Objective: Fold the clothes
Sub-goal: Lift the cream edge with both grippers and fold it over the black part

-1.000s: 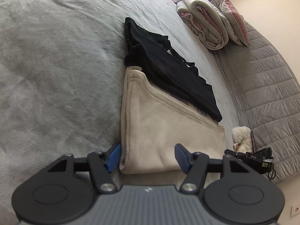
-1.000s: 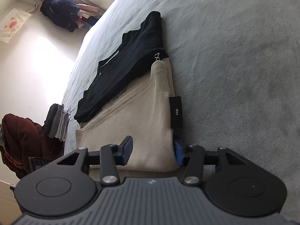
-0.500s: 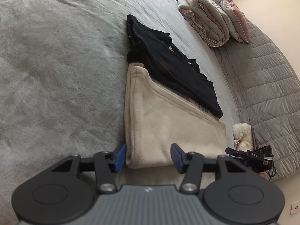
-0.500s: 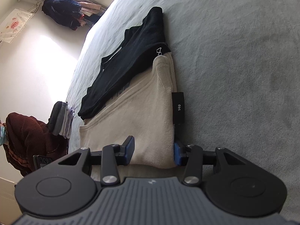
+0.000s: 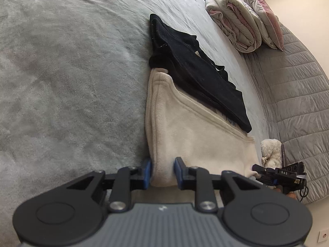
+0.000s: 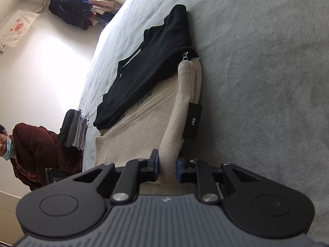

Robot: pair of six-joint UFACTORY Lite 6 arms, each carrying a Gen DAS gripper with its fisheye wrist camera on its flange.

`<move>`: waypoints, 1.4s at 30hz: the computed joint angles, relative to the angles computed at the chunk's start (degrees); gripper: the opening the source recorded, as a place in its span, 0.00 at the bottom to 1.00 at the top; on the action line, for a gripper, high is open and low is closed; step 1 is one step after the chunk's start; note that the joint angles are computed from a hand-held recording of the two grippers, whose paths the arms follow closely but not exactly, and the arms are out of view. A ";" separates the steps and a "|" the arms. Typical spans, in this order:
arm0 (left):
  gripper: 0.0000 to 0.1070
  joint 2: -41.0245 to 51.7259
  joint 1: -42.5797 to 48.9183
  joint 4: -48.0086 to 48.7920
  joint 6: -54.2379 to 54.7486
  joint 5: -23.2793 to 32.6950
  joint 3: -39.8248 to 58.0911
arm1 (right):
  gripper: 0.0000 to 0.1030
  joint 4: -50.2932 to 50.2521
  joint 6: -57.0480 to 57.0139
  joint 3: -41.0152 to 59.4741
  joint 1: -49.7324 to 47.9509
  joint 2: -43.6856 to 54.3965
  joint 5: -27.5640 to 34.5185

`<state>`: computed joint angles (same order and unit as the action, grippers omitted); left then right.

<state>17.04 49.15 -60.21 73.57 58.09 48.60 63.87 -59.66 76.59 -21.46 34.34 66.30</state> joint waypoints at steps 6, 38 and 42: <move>0.13 3.72 2.64 -1.45 -0.94 6.23 2.38 | 0.19 3.52 0.15 1.58 -0.78 0.37 3.43; 0.14 19.69 -14.94 -56.77 -4.97 2.50 15.04 | 0.21 37.23 7.50 27.08 9.59 21.62 -9.43; 0.36 19.06 -15.78 -58.26 -3.16 -0.94 16.51 | 0.26 35.11 11.17 30.31 9.03 23.76 -8.64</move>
<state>36.10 33.37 -118.47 70.41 57.15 65.11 98.98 -48.49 106.90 -12.43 58.09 57.66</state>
